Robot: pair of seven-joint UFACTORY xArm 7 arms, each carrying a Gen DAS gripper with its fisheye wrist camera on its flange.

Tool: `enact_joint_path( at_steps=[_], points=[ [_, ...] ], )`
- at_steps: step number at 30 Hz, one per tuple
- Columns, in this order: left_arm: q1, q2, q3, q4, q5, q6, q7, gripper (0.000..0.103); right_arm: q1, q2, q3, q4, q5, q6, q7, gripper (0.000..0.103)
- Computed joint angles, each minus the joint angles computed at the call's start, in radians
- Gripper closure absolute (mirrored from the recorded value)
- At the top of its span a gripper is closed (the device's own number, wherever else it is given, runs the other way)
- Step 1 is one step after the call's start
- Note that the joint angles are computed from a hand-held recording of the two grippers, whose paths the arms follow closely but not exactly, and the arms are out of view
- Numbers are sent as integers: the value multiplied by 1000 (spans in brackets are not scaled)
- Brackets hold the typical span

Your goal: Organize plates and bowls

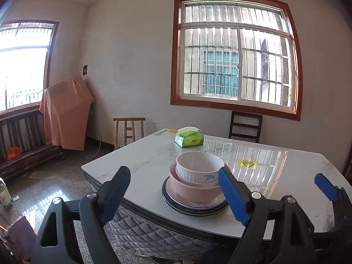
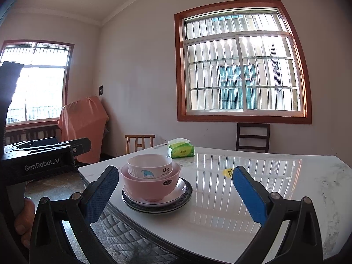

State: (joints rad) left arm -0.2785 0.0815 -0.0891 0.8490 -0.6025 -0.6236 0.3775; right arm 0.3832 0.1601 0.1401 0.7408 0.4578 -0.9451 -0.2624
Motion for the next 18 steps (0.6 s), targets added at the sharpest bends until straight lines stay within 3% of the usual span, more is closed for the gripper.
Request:
enact_joint_path(
  at_steps=[18],
  points=[
    [-17, -6, -12, -5, -54, -10, 77, 19, 7, -3, 3, -2, 6, 33, 0, 0]
  ],
)
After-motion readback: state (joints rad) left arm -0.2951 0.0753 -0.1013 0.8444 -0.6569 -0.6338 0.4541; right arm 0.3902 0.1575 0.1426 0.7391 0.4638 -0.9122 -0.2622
